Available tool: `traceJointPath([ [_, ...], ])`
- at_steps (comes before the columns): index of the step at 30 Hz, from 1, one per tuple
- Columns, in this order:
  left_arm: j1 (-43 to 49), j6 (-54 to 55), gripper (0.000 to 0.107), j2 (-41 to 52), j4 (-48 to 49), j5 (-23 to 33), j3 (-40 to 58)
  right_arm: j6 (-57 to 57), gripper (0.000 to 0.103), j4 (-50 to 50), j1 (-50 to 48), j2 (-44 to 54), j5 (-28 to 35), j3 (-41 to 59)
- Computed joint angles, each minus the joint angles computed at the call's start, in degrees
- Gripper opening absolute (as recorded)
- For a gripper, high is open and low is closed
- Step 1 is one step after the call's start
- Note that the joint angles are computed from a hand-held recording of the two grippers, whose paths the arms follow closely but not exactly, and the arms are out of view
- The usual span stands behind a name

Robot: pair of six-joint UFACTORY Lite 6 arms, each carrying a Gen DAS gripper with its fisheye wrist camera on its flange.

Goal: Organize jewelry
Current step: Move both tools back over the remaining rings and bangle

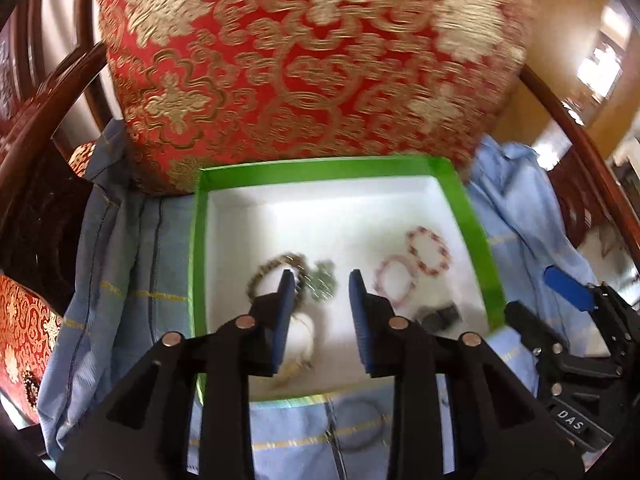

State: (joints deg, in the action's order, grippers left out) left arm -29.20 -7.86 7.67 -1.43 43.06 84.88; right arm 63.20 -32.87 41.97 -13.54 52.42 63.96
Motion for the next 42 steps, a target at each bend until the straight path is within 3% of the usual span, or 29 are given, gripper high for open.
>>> traceJointPath([
  [3,-3.4,-1.1,0.04,-5.8,2.6,0.2,-5.7,-0.6,0.065,3.8,1.6,-5.5,3.5,-5.1],
  [5,-5.1,-0.5,0.05,-9.8,2.0,-0.2,-10.1,-1.2,0.065,7.7,1.4,-9.4,4.2,-9.5],
  [9,-9.7,-5.3,0.061,-14.1,6.2,0.6,-17.4,-0.9,0.065,11.2,3.1,-12.4,4.3,-16.7],
  [13,-11.1,-10.4,0.062,-11.3,8.9,2.8,-20.4,2.6,0.065,11.8,8.3,-9.9,5.1,-20.1],
  [15,-10.4,-10.9,0.062,-9.2,7.5,3.8,-20.8,2.6,0.055,12.9,10.1,-8.7,4.1,-20.4],
  [18,-10.7,-11.5,0.065,-7.9,6.5,4.0,-21.7,1.1,0.052,14.6,11.5,-6.4,1.9,-20.0],
  [32,-11.3,-15.0,0.082,-1.8,7.3,2.8,-22.2,1.0,0.052,14.7,10.6,-1.9,0.1,-19.6],
  [42,-12.7,-17.0,0.085,2.9,7.4,1.4,-21.0,2.3,0.052,13.3,11.2,-0.2,0.4,-18.8],
])
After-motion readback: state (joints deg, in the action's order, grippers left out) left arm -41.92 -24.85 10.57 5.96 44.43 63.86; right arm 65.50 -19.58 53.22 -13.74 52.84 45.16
